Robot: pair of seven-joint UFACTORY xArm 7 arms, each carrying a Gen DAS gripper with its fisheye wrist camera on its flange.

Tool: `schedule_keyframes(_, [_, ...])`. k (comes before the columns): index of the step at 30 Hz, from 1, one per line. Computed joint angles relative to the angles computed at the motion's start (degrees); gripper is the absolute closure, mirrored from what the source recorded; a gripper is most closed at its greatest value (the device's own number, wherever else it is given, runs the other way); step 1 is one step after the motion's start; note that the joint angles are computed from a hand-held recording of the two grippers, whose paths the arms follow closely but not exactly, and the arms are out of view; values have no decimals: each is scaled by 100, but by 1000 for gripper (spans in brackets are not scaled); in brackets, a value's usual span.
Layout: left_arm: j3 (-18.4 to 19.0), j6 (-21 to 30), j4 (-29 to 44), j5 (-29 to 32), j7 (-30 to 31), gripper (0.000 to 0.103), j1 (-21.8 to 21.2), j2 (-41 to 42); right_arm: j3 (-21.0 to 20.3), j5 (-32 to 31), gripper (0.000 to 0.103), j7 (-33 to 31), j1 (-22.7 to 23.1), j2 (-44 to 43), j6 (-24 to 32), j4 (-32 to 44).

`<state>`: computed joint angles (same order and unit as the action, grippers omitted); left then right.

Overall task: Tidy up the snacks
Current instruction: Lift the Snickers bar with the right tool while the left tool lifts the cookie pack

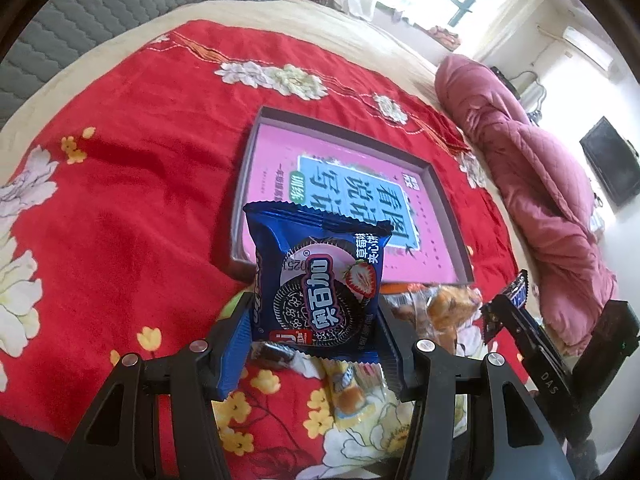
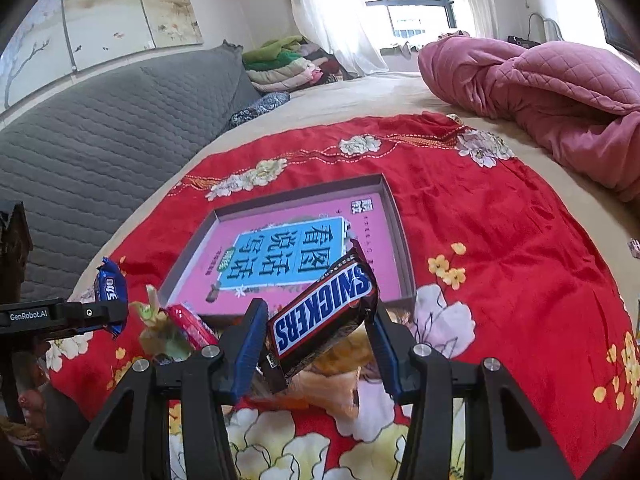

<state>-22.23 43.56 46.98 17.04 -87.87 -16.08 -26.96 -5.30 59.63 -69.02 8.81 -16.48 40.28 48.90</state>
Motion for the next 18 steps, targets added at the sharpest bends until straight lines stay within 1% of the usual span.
schedule_keyframes(7, [11,135,116,186,-87,45,170,52,69,322,53,-183,44,268,-93,251])
schedule_keyframes(18, [194,112,565,524,-102,45,259,684,338,690,53,-342,-74,921,-239,800])
